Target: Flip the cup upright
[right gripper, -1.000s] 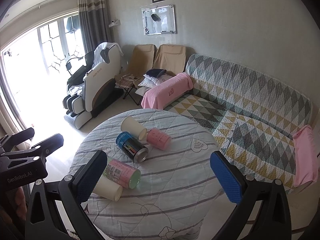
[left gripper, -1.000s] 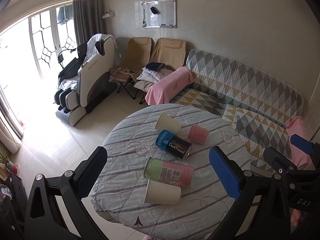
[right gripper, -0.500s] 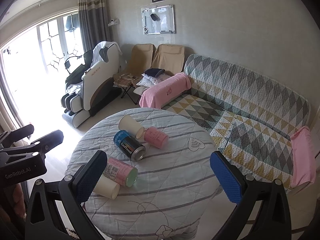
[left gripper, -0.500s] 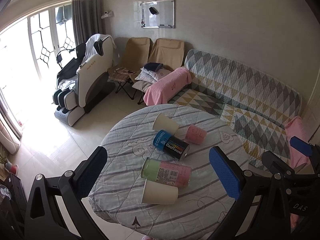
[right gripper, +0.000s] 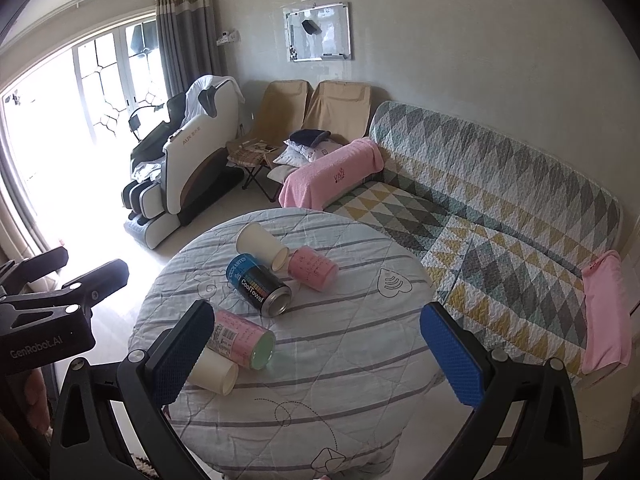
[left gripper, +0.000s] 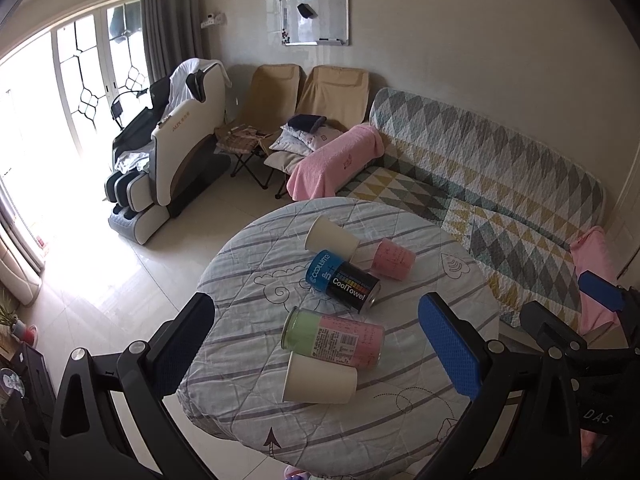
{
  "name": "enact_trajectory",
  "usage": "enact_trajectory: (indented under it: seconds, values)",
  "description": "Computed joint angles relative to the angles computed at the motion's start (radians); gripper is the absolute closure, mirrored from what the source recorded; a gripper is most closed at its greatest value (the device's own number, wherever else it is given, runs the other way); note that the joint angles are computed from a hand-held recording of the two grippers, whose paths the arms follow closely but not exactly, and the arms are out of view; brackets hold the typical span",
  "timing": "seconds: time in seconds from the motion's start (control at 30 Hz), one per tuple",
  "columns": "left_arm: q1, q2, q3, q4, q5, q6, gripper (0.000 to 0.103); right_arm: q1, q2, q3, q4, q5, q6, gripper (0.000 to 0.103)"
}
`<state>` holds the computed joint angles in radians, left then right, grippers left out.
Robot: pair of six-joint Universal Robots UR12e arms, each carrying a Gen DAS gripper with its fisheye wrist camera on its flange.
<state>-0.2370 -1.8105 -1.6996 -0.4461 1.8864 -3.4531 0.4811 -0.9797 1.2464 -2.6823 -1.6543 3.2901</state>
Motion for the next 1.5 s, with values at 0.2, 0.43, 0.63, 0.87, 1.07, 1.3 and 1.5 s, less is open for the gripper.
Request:
enact_trajectory:
  seconds: [0.2, 0.43, 0.63, 0.87, 1.07, 1.3, 1.5]
  values:
    - [0.012, -0.003, -0.004, -0.053, -0.032, -0.016, 0.0, -0.002, 0.009, -0.021, 0.077, 0.02, 0.006, 0.0]
    - [0.02, -0.002, -0.013, -0.119, -0.066, -0.038, 0.0, -0.002, 0.014, -0.03, 0.158, 0.043, 0.013, 0.0]
    - [0.025, -0.001, -0.02, -0.183, -0.088, -0.061, 0.0, -0.003, 0.021, -0.039, 0.222, 0.07, 0.016, 0.0]
    - [0.029, -0.001, -0.024, -0.245, -0.097, -0.096, 0.0, -0.006, 0.038, -0.059, 0.288, 0.118, 0.004, 0.0]
    - [0.032, 0.001, -0.025, -0.28, -0.08, -0.138, 0.0, -0.002, 0.054, -0.081, 0.308, 0.122, -0.019, 0.0]
    - [0.05, 0.0, -0.019, -0.326, -0.104, -0.199, 0.0, -0.008, 0.083, -0.126, 0.348, 0.173, -0.055, 0.0]
    - [0.057, -0.038, 0.028, -0.384, -0.155, -0.244, 0.0, -0.014, 0.102, -0.157, 0.386, 0.183, -0.079, 0.0]
